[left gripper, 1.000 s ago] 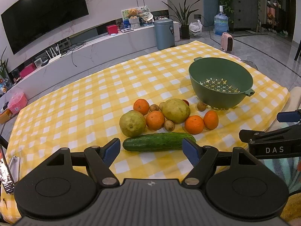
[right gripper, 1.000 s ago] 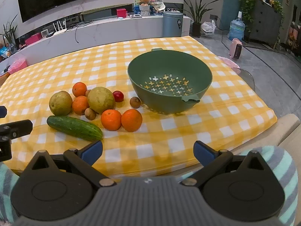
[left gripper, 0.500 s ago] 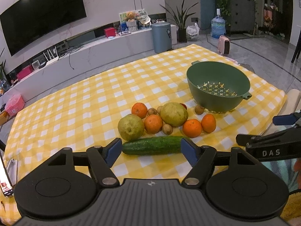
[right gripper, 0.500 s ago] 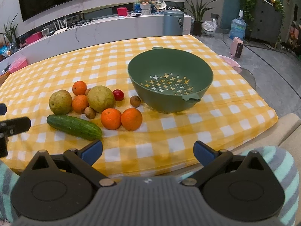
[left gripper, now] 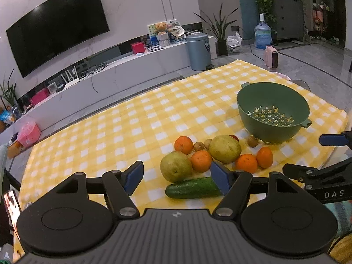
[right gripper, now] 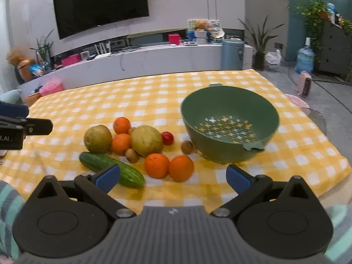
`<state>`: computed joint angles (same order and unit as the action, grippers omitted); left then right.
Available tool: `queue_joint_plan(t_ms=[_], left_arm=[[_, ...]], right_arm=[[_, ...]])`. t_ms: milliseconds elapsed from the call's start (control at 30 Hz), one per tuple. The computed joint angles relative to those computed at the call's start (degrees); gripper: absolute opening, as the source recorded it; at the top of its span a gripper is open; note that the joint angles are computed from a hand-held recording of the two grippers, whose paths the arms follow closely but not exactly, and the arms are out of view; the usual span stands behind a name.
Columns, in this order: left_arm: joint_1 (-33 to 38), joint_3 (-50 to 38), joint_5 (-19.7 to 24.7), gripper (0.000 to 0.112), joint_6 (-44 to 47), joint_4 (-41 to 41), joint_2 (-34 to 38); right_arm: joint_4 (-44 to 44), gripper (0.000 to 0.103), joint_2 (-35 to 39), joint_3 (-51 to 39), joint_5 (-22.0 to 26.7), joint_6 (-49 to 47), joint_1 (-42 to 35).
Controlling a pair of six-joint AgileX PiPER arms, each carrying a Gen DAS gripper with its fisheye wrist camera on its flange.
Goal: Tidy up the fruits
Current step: 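Move the left tool to the green pear while the right tool approaches the red-yellow apple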
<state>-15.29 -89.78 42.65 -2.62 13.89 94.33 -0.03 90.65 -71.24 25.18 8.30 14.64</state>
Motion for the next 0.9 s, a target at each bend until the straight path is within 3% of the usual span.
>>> queue_joint_plan(t_ms=[167, 233, 333, 400, 467, 533, 600, 900], left_arm=[[0.4, -2.3, 0.2, 0.077, 2.8, 1.8, 2.2], [1.2, -2.8, -0.7, 0.077, 3.8, 1.3, 3.0], [2.5, 1.9, -9.7, 0.078, 0.5, 3.2, 1.7], [3.2, 2.3, -11.7, 0.078, 0.5, 3.6, 2.0], [4.6, -0.4, -10.0, 0.078, 8.0, -2.6, 3.7], [5.3, -5.0, -4.9, 0.078, 10.4, -5.5, 6.5], [5.8, -7.0, -3.5, 0.078, 10.0, -6.2, 8.2], [8.9, -15.6, 4.4, 0.078, 24.0, -18.3, 15.6]], right_arm=[[3.4, 0.096, 4.0, -4.6, 2.9, -2.7, -0.3], [8.6, 0.093, 6.0, -7.2, 5.5, -6.7, -1.2], [17.0, 0.09, 8.5, -10.0, 8.2, -10.5, -3.1], [18.4, 0.089, 9.7, -11.1, 8.8, -11.6, -3.0], [17.1, 0.089, 10.7, -12.2, 8.7, -11.2, -2.3], [16.1, 0.089, 11.6, -13.2, 8.5, -11.3, -1.8], [15.0, 0.089, 12.9, -14.9, 8.4, -11.0, -1.2], [11.4, 0.084, 19.1, -21.9, 7.6, -9.4, 0.1]])
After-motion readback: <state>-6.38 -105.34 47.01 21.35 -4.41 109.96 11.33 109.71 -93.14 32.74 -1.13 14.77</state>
